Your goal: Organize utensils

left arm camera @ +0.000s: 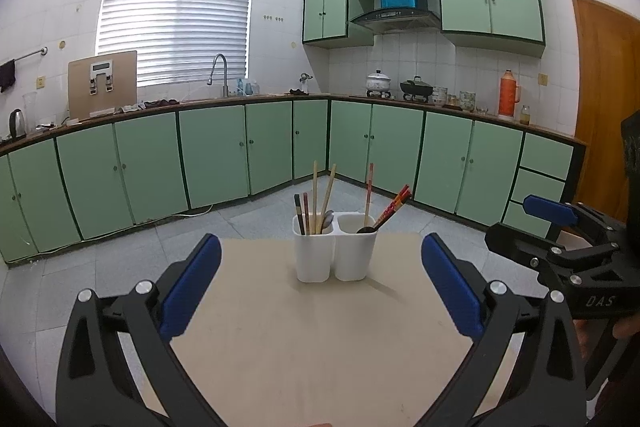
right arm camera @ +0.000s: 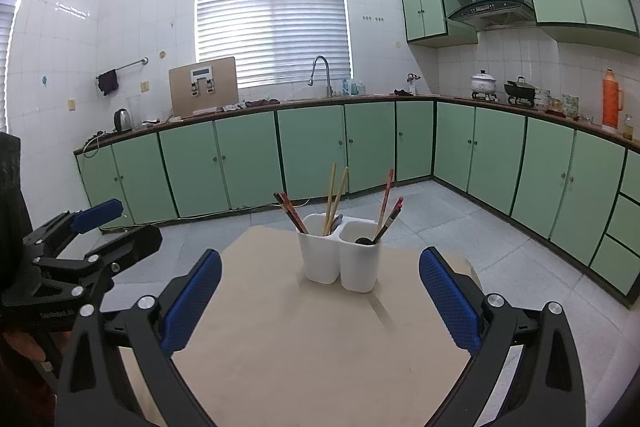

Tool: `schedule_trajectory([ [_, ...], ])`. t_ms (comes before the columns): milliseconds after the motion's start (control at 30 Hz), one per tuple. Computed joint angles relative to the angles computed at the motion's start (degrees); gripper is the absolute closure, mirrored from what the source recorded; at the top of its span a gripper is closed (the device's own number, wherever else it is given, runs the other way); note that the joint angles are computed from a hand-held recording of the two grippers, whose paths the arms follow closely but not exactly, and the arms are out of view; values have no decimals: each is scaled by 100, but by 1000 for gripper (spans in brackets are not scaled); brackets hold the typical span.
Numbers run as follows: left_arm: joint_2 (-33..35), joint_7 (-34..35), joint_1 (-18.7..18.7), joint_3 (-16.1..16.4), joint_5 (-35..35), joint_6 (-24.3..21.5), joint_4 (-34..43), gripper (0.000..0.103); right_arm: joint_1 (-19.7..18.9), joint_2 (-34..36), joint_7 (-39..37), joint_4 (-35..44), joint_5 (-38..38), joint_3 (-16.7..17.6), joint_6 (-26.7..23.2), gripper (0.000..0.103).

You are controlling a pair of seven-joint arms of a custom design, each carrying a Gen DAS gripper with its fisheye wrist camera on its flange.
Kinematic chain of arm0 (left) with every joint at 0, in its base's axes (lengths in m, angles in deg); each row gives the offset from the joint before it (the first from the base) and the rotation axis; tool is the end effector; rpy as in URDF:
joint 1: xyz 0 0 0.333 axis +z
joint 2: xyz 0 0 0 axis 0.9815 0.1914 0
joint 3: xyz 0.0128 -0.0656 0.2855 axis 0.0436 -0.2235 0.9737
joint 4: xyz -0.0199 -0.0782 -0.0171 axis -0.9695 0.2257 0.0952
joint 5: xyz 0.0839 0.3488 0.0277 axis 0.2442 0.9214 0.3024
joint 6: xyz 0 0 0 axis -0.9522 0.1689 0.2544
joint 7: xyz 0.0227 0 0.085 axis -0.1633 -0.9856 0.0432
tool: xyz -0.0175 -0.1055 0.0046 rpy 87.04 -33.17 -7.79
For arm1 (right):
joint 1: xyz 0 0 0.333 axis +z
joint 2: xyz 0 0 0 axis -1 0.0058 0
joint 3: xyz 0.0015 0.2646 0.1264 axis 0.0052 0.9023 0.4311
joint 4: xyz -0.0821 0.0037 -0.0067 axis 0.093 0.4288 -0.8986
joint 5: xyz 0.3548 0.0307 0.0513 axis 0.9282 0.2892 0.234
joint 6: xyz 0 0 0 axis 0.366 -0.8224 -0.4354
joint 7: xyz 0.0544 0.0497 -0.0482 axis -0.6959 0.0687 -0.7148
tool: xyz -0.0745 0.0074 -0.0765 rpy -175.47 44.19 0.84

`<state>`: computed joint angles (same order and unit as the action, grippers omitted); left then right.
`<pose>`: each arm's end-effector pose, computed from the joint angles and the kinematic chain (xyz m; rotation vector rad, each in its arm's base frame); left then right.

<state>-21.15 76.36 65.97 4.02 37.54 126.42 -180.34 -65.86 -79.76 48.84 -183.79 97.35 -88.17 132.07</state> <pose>0.4236 -0.3185 0.7390 -1.3928 1.5478 -1.1282 0.4677 0.1550 0.7014 -1.6032 1.1788 -0.7062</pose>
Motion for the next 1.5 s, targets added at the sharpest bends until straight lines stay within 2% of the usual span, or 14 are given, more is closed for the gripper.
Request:
schedule_trajectory([
  [1500, 145, 176, -126, 119, -218, -150, 54, 6, -108, 124, 65, 0, 79, 64, -110, 6],
])
